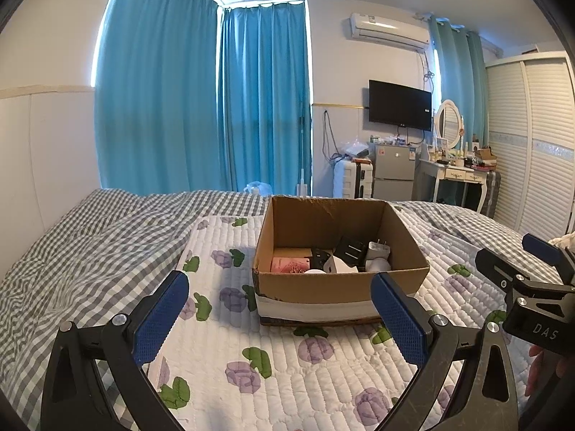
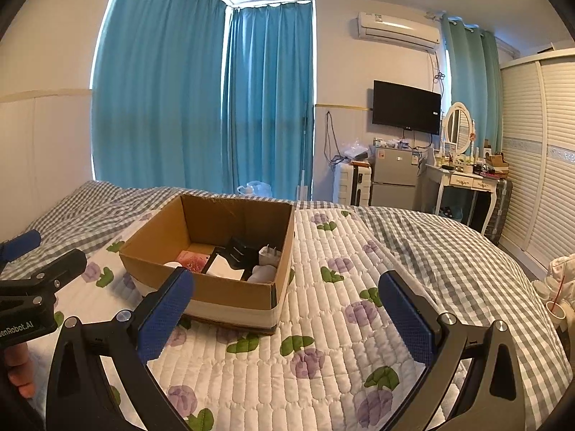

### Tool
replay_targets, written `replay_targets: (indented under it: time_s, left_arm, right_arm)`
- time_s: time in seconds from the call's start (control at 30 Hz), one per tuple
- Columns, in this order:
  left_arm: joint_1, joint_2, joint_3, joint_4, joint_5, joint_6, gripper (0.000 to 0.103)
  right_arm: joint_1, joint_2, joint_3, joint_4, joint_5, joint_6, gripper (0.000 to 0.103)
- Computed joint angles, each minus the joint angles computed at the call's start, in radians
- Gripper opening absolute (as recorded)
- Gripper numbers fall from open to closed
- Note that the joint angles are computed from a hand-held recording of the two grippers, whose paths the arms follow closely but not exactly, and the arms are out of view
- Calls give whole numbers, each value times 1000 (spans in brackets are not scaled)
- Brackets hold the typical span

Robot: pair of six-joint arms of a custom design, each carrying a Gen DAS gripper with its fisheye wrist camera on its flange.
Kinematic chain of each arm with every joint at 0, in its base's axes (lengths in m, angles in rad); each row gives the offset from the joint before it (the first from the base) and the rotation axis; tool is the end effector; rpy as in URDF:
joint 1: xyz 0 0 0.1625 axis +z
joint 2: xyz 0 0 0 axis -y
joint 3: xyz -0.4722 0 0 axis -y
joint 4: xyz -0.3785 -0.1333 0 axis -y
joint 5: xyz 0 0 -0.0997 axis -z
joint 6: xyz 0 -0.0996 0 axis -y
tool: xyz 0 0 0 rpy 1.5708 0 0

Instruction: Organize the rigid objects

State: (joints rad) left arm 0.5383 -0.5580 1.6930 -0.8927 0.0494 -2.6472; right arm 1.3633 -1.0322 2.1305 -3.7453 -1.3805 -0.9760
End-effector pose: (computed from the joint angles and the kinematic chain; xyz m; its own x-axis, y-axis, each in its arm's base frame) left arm -0.3453 -0.4773 -0.0286 -0.6573 -0.3419 -0.6716 0.5884 0.3240 -0.7408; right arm 0.0360 -0.5675 0.2721 -0.6386 -0.3627 0.6787 -0.7695 0.2929 -0.5676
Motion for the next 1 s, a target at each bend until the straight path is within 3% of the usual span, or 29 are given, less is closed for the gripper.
replay_targets:
  time_s: [0.2,0.3,0.4,1.0]
  left_arm:
    - [-1,-1,19,-91,-5,95,103]
    - [0,10,-9,6,-5,18,103]
    - [-1,5,7,-56,-8,72,103]
    - [-2,14,-12,7,-7,19,103]
  right_arm:
    - [3,5,-4,4,-20,-1,103]
    - [3,6,-6,11,-26,1,103]
    - [2,4,-7,16,-28,3,103]
    - [3,4,-15,22,-47,22,103]
